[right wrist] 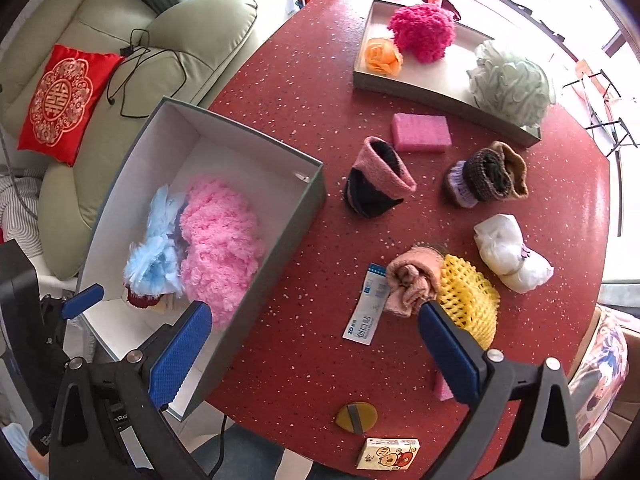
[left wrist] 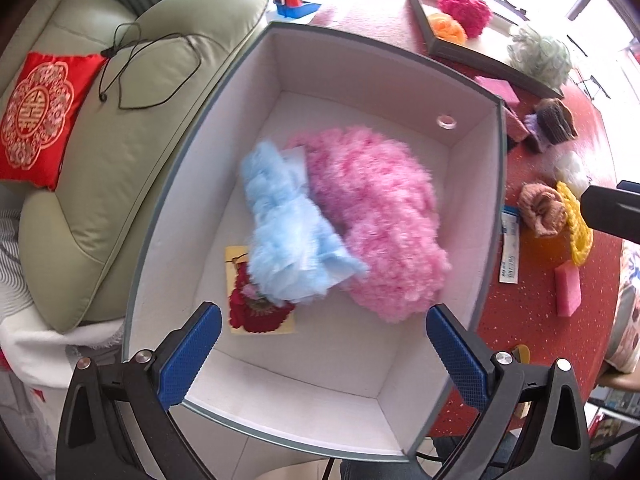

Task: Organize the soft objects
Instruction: 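Move both tools back over the table toward the yellow net and tissue pack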

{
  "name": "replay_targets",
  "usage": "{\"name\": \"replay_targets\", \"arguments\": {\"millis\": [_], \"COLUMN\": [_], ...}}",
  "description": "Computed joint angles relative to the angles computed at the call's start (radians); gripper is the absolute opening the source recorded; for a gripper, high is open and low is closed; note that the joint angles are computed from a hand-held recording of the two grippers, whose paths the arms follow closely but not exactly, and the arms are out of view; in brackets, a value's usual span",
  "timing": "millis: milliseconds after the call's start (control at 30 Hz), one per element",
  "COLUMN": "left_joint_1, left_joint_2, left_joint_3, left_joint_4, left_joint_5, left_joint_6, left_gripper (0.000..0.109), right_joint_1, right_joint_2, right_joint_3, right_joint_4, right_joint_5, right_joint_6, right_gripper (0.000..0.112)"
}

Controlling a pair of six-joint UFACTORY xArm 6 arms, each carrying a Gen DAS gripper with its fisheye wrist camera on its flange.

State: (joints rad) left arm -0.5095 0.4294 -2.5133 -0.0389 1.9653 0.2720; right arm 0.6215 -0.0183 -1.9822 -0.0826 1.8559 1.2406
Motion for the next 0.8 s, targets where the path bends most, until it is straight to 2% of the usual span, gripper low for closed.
{"name": "replay_targets", "arguments": {"millis": [267,333,733,800], "left_joint_1": [-0.089,-0.11,-0.238,-0.257], "left_joint_2": [-0.024,-0.034,-0.119,-0.133], "left_joint_3": [0.005,0.016,0.133,0.154], "left_joint_4": [0.025,0.03,0.067,0.072], "left_joint_5": [0.013,0.012,-0.028,-0.036], "left_joint_6": [0.033,0.038,0.046,0.049], "left_gripper": [0.103,0.103,0.103,0.103], "right_joint_1": [0.022,0.034,0.197,0.221], "right_joint_2": [-0.174,-0.207,-0.234,-0.247], "right_joint_3": [0.191,0.219,0.157,0.16], "right_joint_4": [-0.023,-0.037,-0.245,-0.264], "right_joint_5": [-0.035,-0.018,0.261,0.282], "right_joint_6": [0.104,0.128,0.139,0.142], "right_gripper": [0.103,0.103,0.103,0.103]}}
